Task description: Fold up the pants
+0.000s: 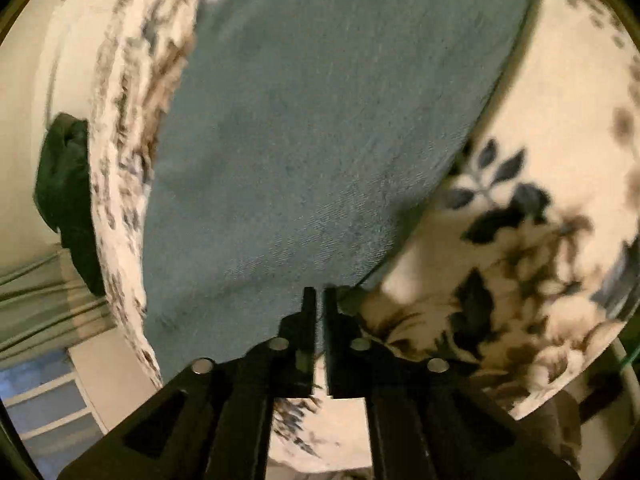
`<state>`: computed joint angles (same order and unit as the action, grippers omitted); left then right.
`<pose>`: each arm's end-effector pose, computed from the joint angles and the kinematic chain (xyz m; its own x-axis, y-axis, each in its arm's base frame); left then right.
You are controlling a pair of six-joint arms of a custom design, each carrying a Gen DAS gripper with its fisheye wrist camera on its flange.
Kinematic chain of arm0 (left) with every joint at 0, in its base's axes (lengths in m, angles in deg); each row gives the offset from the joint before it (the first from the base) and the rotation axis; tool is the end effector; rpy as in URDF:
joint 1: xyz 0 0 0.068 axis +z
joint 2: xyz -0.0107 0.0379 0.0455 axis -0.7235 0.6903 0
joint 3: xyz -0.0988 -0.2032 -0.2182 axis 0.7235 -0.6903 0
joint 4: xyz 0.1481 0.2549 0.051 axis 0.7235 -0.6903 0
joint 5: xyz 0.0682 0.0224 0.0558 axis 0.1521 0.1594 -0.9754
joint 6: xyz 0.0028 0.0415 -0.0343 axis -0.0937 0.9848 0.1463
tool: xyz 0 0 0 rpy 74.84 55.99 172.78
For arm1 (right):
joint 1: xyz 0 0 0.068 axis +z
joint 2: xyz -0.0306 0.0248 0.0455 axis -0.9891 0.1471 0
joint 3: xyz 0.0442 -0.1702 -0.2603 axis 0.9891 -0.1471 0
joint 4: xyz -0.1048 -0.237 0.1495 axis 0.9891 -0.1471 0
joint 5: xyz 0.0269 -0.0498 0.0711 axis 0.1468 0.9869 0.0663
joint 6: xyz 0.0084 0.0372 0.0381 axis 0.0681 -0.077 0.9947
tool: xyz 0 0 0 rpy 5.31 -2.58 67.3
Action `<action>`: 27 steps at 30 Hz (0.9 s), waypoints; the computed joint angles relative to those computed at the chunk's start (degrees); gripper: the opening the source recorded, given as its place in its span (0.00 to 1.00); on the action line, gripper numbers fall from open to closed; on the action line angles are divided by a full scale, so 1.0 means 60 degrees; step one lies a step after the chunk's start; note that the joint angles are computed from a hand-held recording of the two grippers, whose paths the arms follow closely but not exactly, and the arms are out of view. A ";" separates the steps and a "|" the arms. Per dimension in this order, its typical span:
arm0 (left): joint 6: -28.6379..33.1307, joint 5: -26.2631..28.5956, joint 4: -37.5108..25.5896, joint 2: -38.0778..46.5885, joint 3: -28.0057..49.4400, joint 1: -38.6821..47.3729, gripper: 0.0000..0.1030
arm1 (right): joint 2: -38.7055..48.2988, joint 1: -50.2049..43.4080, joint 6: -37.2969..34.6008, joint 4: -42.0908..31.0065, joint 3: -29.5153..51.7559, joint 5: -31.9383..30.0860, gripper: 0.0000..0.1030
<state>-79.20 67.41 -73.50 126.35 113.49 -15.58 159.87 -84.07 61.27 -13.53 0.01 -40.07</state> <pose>0.2577 0.1400 0.2988 -0.4215 -0.9059 -0.0401 -0.8160 0.3982 -0.4191 0.3876 0.0036 0.2580 -0.7206 0.6274 0.2950 0.6715 0.5257 0.5222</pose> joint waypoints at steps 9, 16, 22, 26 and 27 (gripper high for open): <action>-0.0895 0.0927 0.1086 0.1370 -0.0344 -0.0248 0.39 | 0.0139 0.0255 0.1604 0.1550 -0.0804 -0.0615 0.35; -0.1258 0.0032 0.1211 0.1220 -0.0233 -0.0750 0.26 | -0.0221 0.1114 0.1010 0.1099 -0.0796 -0.1500 0.64; -0.1442 -0.0241 0.1010 0.0308 -0.0060 -0.0840 0.06 | -0.0348 0.2044 0.2391 0.2679 -0.1724 -0.1945 0.63; -0.1411 0.0038 0.0753 0.0203 0.0231 -0.0659 0.06 | -0.0280 0.2491 0.3622 0.3725 -0.1932 -0.1241 0.34; -0.1356 -0.0027 0.0673 0.0234 0.0321 -0.0666 0.06 | -0.0356 0.2532 0.3741 0.3765 -0.1998 -0.1021 0.21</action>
